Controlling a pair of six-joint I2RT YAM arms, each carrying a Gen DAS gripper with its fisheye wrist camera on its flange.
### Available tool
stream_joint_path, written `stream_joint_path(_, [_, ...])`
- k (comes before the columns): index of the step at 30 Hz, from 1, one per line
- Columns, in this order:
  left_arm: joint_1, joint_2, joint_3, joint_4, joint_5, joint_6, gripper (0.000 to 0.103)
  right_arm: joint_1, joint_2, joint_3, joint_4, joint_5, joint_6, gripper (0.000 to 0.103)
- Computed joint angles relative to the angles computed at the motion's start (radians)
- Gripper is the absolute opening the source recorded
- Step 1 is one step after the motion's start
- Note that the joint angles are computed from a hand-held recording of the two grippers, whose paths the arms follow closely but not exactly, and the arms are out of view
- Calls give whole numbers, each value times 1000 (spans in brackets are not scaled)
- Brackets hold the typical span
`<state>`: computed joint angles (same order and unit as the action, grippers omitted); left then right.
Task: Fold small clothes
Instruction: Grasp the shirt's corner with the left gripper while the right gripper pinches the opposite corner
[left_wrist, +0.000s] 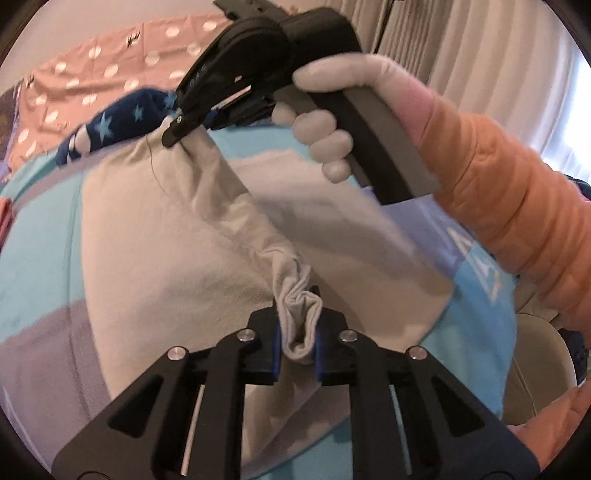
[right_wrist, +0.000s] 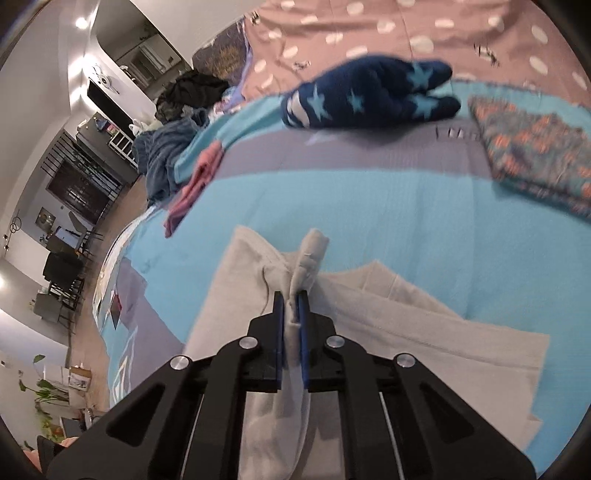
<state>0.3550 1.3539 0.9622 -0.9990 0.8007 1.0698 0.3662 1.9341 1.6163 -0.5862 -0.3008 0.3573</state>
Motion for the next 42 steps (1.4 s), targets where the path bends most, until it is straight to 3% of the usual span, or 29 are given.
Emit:
stream_joint_path(5, [-21, -56, 47, -87, 43, 15, 13, -9, -66, 10, -32, 48, -29, 5])
stream_joint_path(8, [-64, -84, 65, -121, 58, 0, 13, -47, -143, -55, -26, 62, -40, 3])
stream_joint_path(11, [-144, -134, 42, -110, 61, -38, 13, -95, -206, -133, -13, 56, -36, 1])
stream_joint_path(15, [-270, -202, -45, -11, 6, -118, 13, -179, -279, -266, 8, -20, -43, 1])
stream_joint_path(16, [-295, -208, -66, 13, -16, -138, 13, -200, -293, -301, 10, -27, -43, 4])
stream_joint_path(19, [-308, -182, -93, 23, -49, -137, 13, -250, -320, -387, -7, -57, -42, 34])
stream_joint_path(24, [-298, -179, -120, 20, -62, -123, 13, -290, -310, -504, 45, -174, -37, 35])
stream_joint_path(27, [-300, -183, -118, 16, -64, -130, 13, -273, -263, -484, 59, -178, -26, 37])
stream_joint_path(29, [-303, -188, -117, 16, -65, -139, 13, -257, -219, -452, 85, -175, -13, 46])
stream_joint_path(31, [-302, -187, -113, 13, -61, -144, 13, -251, -183, -430, 116, -172, -6, 48])
stream_joint_path(32, [-301, -186, -112, 13, -60, -147, 13, -244, -163, -415, 128, -162, -1, 47])
stream_joint_path(33, [-301, -185, -111, 13, -58, -150, 13, -225, -140, -392, 134, -124, 5, 38])
stream_joint_path(34, [-300, -186, -111, 15, -56, -154, 13, -220, -133, -387, 137, -113, 1, 8])
stream_joint_path(42, [-332, -195, -66, -29, 0, -175, 13, -226, -303, -372, 110, -60, -32, 5])
